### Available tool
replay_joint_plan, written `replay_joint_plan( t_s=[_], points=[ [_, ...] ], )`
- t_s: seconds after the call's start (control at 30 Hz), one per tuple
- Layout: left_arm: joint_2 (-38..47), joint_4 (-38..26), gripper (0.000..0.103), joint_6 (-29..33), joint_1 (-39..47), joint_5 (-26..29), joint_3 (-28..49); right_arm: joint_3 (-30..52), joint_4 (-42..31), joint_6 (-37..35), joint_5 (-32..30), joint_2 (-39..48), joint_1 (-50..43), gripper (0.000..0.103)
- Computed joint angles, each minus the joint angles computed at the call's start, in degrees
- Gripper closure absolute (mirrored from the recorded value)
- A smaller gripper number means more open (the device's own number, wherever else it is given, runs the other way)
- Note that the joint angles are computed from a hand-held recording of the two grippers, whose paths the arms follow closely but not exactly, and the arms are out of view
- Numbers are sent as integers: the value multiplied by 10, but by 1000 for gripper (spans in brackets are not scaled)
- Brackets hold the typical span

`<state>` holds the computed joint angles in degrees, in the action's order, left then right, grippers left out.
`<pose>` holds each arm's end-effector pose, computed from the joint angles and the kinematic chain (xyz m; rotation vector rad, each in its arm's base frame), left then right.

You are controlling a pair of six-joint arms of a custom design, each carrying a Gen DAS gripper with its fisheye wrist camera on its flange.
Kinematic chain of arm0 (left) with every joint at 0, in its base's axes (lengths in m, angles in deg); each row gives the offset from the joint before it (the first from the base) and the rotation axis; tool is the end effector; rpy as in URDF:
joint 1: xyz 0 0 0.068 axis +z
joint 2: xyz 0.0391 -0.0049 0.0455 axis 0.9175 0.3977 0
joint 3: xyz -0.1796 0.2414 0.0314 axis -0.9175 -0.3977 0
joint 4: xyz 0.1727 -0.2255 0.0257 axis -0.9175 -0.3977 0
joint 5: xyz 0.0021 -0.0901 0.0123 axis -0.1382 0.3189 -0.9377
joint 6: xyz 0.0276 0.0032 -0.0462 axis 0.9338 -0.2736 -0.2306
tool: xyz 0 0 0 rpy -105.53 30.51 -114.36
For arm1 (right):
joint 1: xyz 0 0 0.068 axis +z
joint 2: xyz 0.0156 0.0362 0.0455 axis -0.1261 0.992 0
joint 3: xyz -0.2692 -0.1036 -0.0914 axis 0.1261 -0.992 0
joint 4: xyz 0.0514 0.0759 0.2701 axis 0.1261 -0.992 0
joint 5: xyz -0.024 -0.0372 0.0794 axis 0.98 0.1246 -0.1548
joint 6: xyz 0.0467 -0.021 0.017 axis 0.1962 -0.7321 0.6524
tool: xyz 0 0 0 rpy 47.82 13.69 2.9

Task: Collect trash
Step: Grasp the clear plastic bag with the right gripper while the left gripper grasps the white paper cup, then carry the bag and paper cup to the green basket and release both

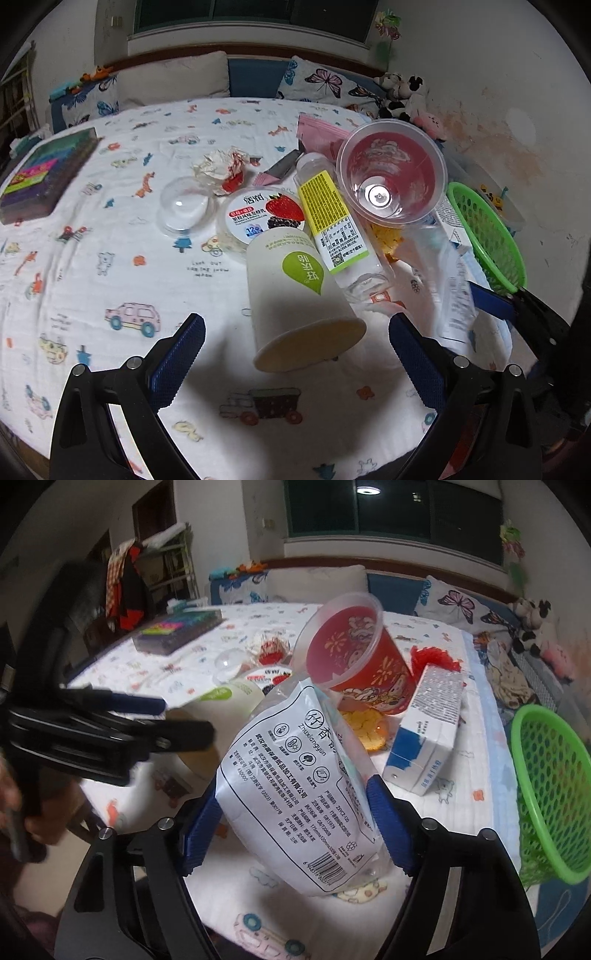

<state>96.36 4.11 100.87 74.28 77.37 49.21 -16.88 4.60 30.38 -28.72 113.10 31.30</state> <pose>0.3364 0.0282 0.1226 0.5701 2.4593 -0.4442 0.2350 0.1718 0.1119 -0.1217 2.2885 0.1562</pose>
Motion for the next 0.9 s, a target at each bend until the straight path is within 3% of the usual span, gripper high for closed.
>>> replay_joint_plan(
  t_s=[0.17,0.3,0.43,0.7,0.9],
  points=[
    [20,4,8,-12,-9,-2,7,-29,-3,19,12,-55,11,28],
    [40,-2,25,-20,-13,-4,22,-52,-5,40,16,-97,17,28],
    [50,-8,35,-21,-12,9,29,-69,-13,53,24,-134,14,28],
    [17,6,39,-2,5,22,4,-104,-23,81,19,-205,-9,28],
    [-17,-46,40,32,40,59,10,-131,-52,89,23,-272,-47,28]
  ],
)
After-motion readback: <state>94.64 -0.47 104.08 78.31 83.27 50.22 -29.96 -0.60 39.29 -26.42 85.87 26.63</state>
